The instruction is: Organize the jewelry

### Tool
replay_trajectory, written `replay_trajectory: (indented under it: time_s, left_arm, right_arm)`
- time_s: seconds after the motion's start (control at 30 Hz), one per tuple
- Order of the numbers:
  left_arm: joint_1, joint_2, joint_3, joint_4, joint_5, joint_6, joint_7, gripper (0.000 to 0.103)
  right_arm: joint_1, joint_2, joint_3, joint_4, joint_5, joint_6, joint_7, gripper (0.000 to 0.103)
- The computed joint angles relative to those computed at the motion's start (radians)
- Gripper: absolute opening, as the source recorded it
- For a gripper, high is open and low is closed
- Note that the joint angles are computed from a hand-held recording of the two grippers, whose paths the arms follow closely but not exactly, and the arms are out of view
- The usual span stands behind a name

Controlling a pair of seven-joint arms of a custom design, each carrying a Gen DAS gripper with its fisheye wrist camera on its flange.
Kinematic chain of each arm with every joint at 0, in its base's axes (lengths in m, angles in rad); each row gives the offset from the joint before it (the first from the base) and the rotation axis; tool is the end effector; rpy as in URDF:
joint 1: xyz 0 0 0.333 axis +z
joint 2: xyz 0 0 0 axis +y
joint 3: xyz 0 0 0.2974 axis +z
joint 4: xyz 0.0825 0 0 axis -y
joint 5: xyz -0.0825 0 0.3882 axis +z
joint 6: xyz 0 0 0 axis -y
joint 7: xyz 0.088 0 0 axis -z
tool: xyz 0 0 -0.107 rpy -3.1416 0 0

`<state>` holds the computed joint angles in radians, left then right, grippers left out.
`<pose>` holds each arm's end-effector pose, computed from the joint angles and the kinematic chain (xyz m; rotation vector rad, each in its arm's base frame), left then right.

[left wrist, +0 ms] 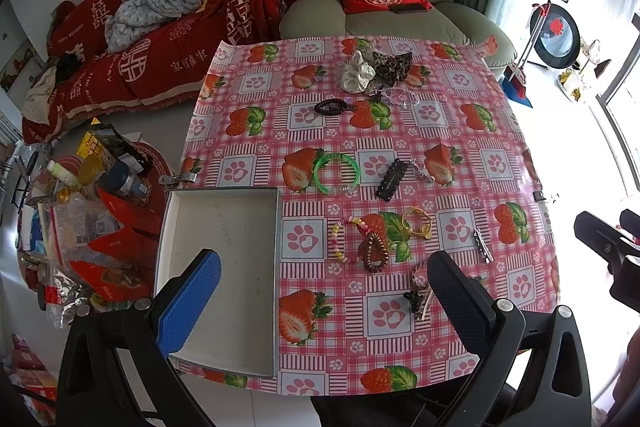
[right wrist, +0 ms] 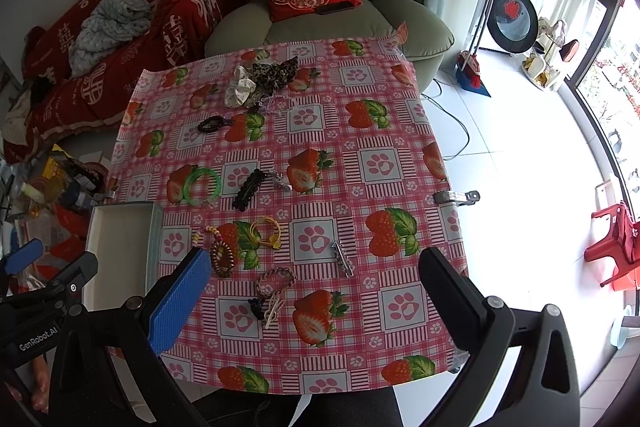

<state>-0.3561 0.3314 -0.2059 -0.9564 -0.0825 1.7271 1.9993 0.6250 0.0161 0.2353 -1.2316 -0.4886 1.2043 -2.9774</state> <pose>0.5608 -0.3233 0.7197 -0.8549 2.7603 -0.6363 0.3789 0.3434 0.7344 -0.7546 2.7917 -0.6150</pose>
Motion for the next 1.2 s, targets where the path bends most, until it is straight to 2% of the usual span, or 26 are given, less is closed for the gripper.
replay_trajectory:
  time_s: [0.17, 0.2, 0.3, 0.4, 0.5, 0.57, 0.63, 0.77, 0.97, 1.03, 1.1, 1.17, 1.2]
  left_arm:
    - [0.002, -0.011, 0.004, -0.027, 0.011, 0.004, 0.0, 0.103]
    - [-0.007, 0.007, 0.004, 0.001, 0.026, -0.005, -0.011, 0.103]
    - [-0.019, 0.059, 0.008, 0.075, 0.037, -0.054, -0.024, 0.103]
    - [-0.039, 0.144, 0.015, 0.203, 0.051, -0.139, -0.035, 0.103]
    - [-0.054, 0.204, 0.023, 0.277, 0.056, -0.203, -0.031, 0.103]
    - [-0.063, 0.18, 0.031, 0.218, 0.069, -0.177, -0.031, 0.103]
    - [-0.064, 0.149, 0.033, 0.139, 0.077, -0.14, -0.031, 0.103]
    - [-0.074, 0.176, 0.029, 0.14, 0.085, -0.169, -0.03, 0.103]
    - [-0.076, 0.175, 0.019, 0.056, 0.065, -0.13, -0.027, 0.103]
    - [-0.078, 0.183, 0.017, 0.043, 0.057, -0.115, -0.033, 0.103]
    - [-0.082, 0.189, 0.015, 0.024, 0.051, -0.089, -0.038, 0.103]
    - [-0.087, 0.201, 0.014, 0.018, 0.051, -0.075, -0.038, 0.093]
    - [-0.094, 0.219, 0.014, 0.031, 0.054, -0.085, -0.039, 0.093]
  right_arm:
    - [-0.002, -0.017, 0.001, -0.044, 0.023, 0.029, 0.031, 0.103]
    - [-0.005, -0.025, 0.0, -0.057, 0.03, 0.036, 0.033, 0.103]
    - [-0.02, -0.053, -0.005, -0.1, 0.063, 0.065, 0.045, 0.103]
    - [-0.041, -0.103, -0.012, -0.177, 0.113, 0.12, 0.067, 0.103]
    - [-0.06, -0.141, -0.014, -0.249, 0.16, 0.165, 0.075, 0.103]
    - [-0.072, -0.171, -0.018, -0.303, 0.193, 0.201, 0.073, 0.103]
    - [-0.082, -0.219, -0.023, -0.389, 0.227, 0.276, 0.093, 0.103]
    - [-0.101, -0.287, -0.03, -0.519, 0.275, 0.375, 0.105, 0.103]
    - [-0.117, -0.374, -0.051, -0.717, 0.33, 0.584, 0.083, 0.103]
    - [-0.117, -0.378, -0.068, -0.754, 0.368, 0.627, 0.046, 0.103]
    - [-0.122, -0.371, -0.079, -0.774, 0.395, 0.623, 0.01, 0.103]
    - [-0.128, -0.378, -0.086, -0.813, 0.421, 0.644, -0.007, 0.103]
    - [-0.131, -0.385, -0.09, -0.839, 0.433, 0.659, -0.009, 0.103]
